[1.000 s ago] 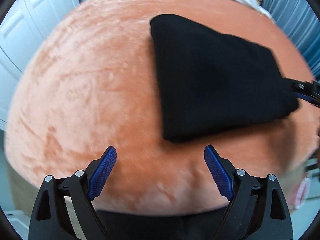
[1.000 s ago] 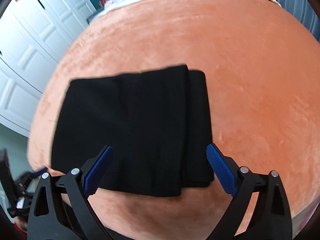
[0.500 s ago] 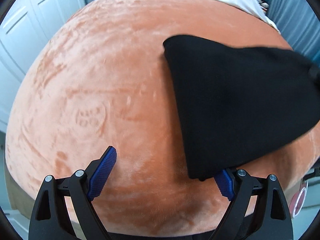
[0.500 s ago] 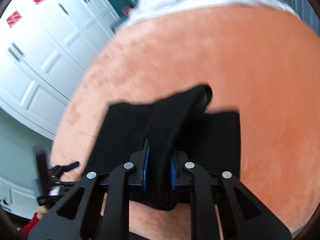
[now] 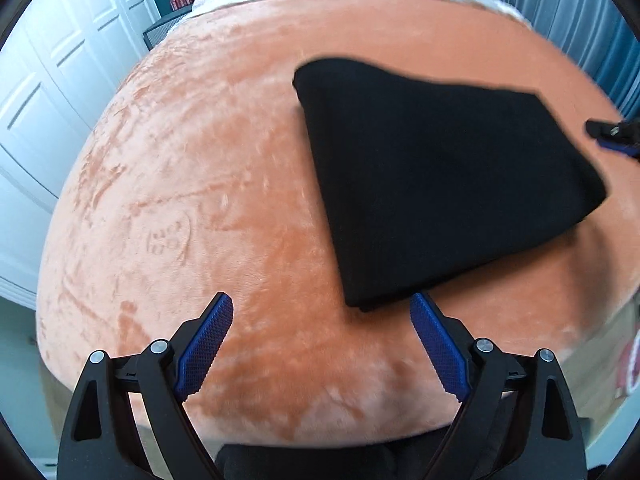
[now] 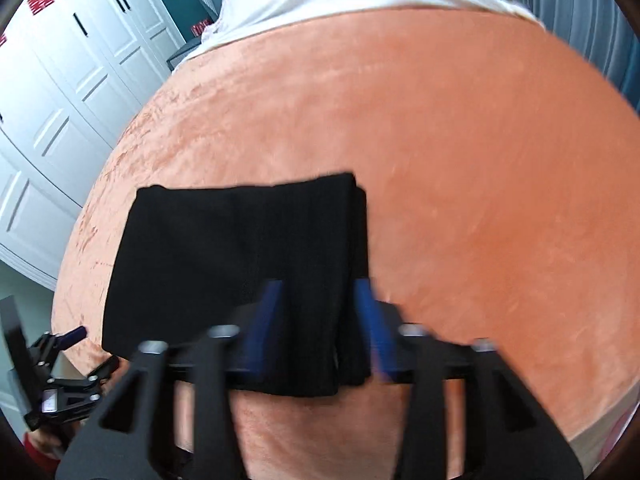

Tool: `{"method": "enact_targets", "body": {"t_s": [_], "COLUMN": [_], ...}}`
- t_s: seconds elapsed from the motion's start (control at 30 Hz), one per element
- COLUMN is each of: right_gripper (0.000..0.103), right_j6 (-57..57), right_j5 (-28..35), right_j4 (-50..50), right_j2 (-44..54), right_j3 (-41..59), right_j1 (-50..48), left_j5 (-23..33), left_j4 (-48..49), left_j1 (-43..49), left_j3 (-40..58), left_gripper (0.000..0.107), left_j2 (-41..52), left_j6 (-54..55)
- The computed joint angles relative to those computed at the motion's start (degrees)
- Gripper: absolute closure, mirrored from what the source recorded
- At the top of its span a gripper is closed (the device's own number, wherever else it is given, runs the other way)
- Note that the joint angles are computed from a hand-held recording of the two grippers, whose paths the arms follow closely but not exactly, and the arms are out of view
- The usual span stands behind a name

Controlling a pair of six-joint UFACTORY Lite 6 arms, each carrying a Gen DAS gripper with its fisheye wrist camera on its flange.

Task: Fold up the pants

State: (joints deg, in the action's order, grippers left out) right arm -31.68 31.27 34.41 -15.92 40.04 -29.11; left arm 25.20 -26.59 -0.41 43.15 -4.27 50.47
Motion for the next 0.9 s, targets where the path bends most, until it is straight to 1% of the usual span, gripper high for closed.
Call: {"method": "enact_targets", "body": {"t_s": [0.03, 0.07, 0.1, 0.13, 0.2, 0.23, 0.3, 0.37, 0.4, 0.47, 0.53, 0.6, 0.63, 0.73, 0.77, 0.8, 0.83, 0.87, 0.9], "right_gripper": [0.024, 0.020, 0.020, 0.020, 0.020, 0.020, 0.020, 0.019, 0.019, 0.019, 0.019, 0.015, 0.014, 0.013, 0.014, 0.024, 0.032, 0.052, 0.061], "right_j6": [0.3, -0.7, -1.6, -1.9, -1.5, -4.1, -6.4, -11.8, -13.9, -18.3, -21.7, -26.2, -27.7, -26.9, -26.1, -25.7, -24.8, -25.7, -25.2], "right_j5": [0.2, 0.3, -0.1, -0.8, -2.2, -1.6, -1.7, 0.2, 1.0, 2.5, 3.6, 5.0, 4.3, 0.5, -0.8, -1.6, -2.0, 0.0, 2.0], "right_j4": [-0.5, -0.1, 0.5, 0.7, 2.5, 4.8, 8.5, 14.2, 16.5, 21.7, 26.2, 32.7, 35.4, 36.5, 36.8, 36.7, 36.0, 36.9, 37.4], "right_j2": [0.1, 1.3, 1.8, 2.7, 4.8, 5.3, 6.8, 8.6, 9.6, 12.6, 15.6, 19.0, 19.1, 17.9, 17.4, 16.8, 15.6, 15.4, 14.6], "right_j3": [0.4, 1.2, 0.9, 0.3, -0.6, -1.3, -2.9, -4.3, -4.6, -4.8, -5.0, -5.5, -6.2, -7.0, -7.2, -7.4, -7.6, -7.5, -7.5], "right_j1": [-0.3, -0.6, -0.3, -0.1, 1.3, -0.1, -0.1, -2.3, -3.2, -4.5, -4.9, -5.6, -5.2, -1.5, -0.3, 0.4, 1.3, 0.8, 0.4], "left_j5": [2.4, 6.1, 9.2, 11.9, 15.5, 16.1, 14.3, 12.8, 13.2, 14.5, 15.5, 14.1, 13.7, 12.4, 11.8, 11.8, 12.1, 11.3, 11.2], "left_j4": [-1.8, -4.7, -6.7, -8.8, -12.3, -12.8, -12.9, -10.5, -9.4, -10.6, -11.9, -13.3, -13.7, -13.7, -13.2, -13.7, -13.5, -11.7, -10.5], "left_j1": [1.1, 2.7, 3.7, 4.5, 4.4, 3.9, 1.7, -0.5, -1.4, -2.7, -3.4, -4.1, -4.4, -5.9, -6.6, -6.9, -7.5, -8.3, -8.5], "left_j3": [0.4, 2.1, 4.3, 6.7, 11.3, 13.5, 17.7, 20.9, 22.8, 26.2, 28.0, 28.4, 28.3, 28.9, 29.6, 29.2, 29.4, 29.4, 29.4], "left_gripper": [0.018, 0.015, 0.013, 0.013, 0.013, 0.013, 0.013, 0.013, 0.013, 0.013, 0.013, 0.009, 0.009, 0.010, 0.013, 0.030, 0.033, 0.041, 0.053], "left_j2": [-1.1, -1.1, -0.1, 1.9, 6.8, 9.4, 15.6, 20.8, 23.5, 29.0, 32.3, 33.7, 33.6, 34.2, 34.7, 33.9, 33.6, 32.7, 31.9], "left_j6": [1.4, 3.4, 3.8, 3.9, 3.0, 1.1, -3.8, -8.2, -10.0, -10.6, -11.0, -11.4, -11.4, -11.4, -11.8, -10.9, -10.6, -12.1, -12.7]}}
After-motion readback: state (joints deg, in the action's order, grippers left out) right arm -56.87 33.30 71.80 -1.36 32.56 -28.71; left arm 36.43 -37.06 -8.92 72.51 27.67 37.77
